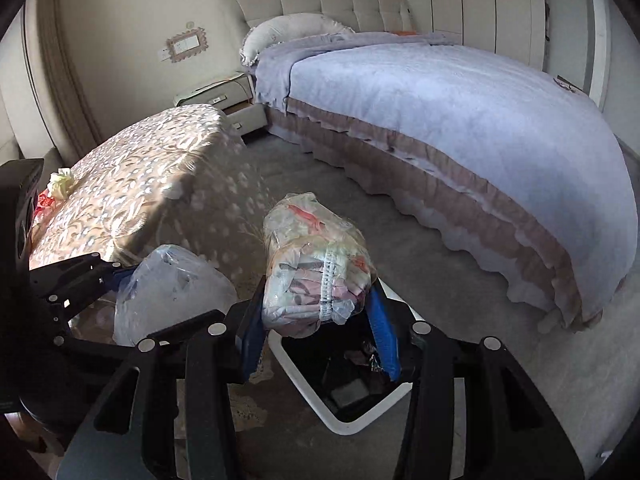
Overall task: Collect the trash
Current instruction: 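Carry the bag and bundle to the bin and release both into it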
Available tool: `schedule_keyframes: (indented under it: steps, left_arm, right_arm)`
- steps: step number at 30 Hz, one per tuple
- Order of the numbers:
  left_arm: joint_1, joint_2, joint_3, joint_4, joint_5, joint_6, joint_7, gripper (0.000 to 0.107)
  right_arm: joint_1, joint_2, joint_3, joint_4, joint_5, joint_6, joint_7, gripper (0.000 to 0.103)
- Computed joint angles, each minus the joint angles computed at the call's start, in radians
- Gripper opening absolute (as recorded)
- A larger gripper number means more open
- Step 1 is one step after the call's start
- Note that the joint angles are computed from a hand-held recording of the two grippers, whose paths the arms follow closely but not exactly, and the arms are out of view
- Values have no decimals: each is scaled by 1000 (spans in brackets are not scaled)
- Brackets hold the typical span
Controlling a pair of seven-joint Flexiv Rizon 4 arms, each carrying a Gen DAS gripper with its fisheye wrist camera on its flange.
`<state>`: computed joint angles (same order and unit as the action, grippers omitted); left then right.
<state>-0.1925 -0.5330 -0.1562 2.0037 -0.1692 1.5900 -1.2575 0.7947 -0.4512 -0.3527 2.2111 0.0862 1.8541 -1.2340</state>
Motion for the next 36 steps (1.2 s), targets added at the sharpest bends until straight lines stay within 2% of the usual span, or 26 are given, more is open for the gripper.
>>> schedule_keyframes:
  steps: [4,8,11,13,14,15,16,19,23,29,36]
  left_arm:
    - [-50,-72,34,-94,15,-69,15,64]
    - [-80,-136,48,-173,27,-135,32,64]
    - [-87,-168,54,-209,26,-166,32,66]
    - [-73,-184,37,-224,15,-186,39,77]
    - [-78,-188,42,-230,14,-204,35,95]
    - [-86,-195,52,-240,16,-215,29,99]
    - [-93,-201,62,-248,20,-225,25,99]
    - [-112,-213,92,-271,35,-263,7,99]
    - [-140,-228,126,-295,69,-251,-23,99]
    - [-121,-215,102,-292,76,-229,-18,99]
    - [-106,-159,93,-241,71,-183,-26,99]
  right_arm:
    - [-125,-32,112,-39,-52,-35,15,48]
    - [-363,-86,332,-109,-140,-85,50,48]
    - [-406,-116,364,-132,-175,-102,77,48]
    - [-451,-140,400,-157,-203,-139,91,51]
    - [-472,-149,421,-175,-218,-169,98,66]
    - [-484,-162,430,-183,-219,-162,108,81]
    - [-484,-172,425,-189,-216,-146,122,98]
    - [-476,-186,408,-195,-222,-149,154,98]
    - [-469,-182,394,-184,-227,-139,183,98]
    - [-429,-163,339,-165,-229,-109,200,98]
    - [-364,-112,282,-123,-208,-55,194,98]
